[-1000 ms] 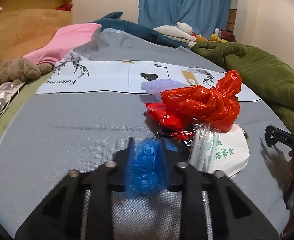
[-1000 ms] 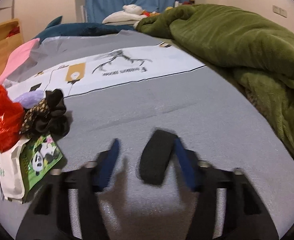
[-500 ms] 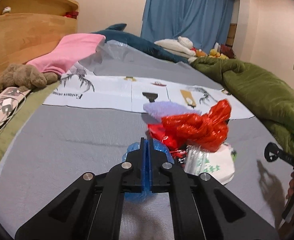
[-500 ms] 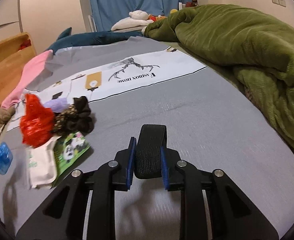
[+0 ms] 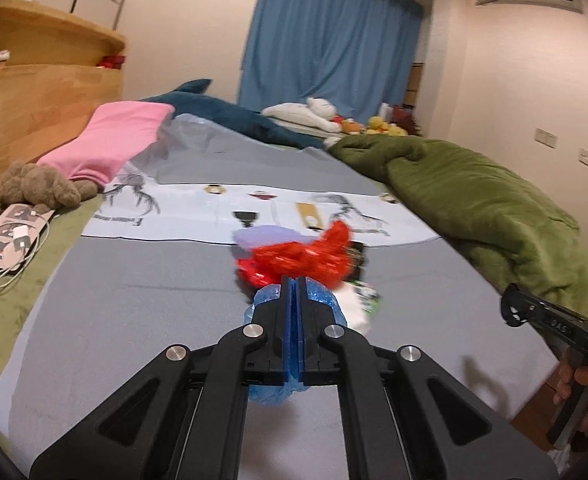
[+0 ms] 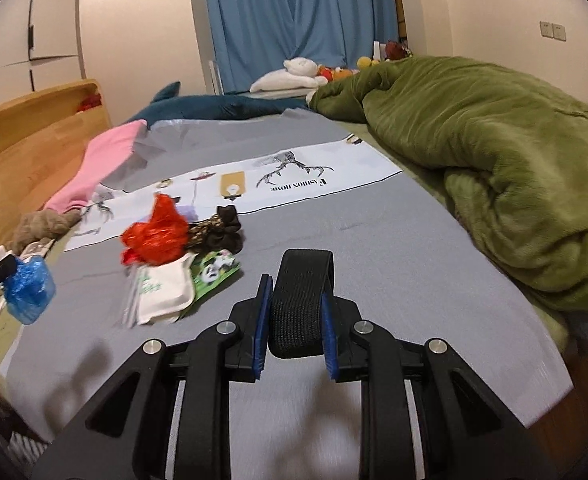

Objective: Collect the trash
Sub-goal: 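Carry both items over the pink bin and open both tools to drop them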

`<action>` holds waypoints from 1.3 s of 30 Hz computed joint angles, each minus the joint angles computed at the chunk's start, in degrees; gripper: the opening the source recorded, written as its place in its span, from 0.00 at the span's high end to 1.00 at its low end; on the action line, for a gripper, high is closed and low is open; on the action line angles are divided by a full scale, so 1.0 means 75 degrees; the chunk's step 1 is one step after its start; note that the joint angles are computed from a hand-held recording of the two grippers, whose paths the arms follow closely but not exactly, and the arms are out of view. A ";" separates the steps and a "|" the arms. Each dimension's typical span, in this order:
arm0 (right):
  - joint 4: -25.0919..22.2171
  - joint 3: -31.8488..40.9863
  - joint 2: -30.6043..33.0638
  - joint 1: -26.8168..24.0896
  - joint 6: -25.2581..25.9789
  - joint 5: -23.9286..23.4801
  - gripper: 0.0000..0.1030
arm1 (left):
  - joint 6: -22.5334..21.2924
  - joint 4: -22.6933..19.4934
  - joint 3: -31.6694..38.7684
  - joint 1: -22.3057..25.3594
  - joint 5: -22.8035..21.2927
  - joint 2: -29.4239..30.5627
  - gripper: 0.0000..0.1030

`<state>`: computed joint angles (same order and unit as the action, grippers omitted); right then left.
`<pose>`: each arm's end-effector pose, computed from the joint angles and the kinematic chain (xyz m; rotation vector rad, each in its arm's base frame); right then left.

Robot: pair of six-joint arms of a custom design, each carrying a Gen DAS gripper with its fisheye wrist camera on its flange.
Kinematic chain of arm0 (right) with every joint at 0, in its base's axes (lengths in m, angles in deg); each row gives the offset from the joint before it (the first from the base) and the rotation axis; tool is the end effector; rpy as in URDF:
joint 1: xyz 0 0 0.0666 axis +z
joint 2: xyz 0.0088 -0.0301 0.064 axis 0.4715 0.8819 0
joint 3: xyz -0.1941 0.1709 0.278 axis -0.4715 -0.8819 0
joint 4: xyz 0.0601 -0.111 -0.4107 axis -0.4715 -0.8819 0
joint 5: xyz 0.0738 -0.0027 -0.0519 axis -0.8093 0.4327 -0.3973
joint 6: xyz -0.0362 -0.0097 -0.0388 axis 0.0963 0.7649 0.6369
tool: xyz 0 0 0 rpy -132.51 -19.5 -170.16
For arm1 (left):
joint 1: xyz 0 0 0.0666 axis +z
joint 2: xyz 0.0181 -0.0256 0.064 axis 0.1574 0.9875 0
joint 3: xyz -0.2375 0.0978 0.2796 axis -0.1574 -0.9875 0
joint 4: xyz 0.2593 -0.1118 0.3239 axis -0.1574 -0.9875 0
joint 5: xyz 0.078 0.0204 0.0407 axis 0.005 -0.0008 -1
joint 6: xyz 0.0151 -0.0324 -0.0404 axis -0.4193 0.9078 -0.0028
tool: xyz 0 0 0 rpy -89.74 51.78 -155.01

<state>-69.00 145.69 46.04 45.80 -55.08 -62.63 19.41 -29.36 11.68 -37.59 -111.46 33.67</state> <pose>0.4943 0.1678 0.6138 -0.5299 2.1435 0.4748 0.2977 -0.2733 0.6262 -0.5633 1.9507 0.0821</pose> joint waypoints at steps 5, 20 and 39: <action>-0.0170 -0.0873 -0.1031 -0.0297 0.0179 -0.0389 0.78 | 0.0222 -0.0433 0.0577 -0.0888 -0.0336 0.0462 0.98; -0.0442 -0.3441 -0.3892 -0.1045 0.1065 -0.1028 0.78 | 0.0737 -0.0613 0.1612 -0.2323 0.0162 0.1976 0.98; -0.0986 -0.4680 -0.4555 -0.2729 0.1982 -0.1591 0.76 | 0.0096 -0.0419 0.3080 -0.2375 0.1727 0.3810 0.98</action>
<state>-76.40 110.59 11.88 25.34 -40.21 -74.57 20.12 -32.50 34.78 -55.39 -98.51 62.24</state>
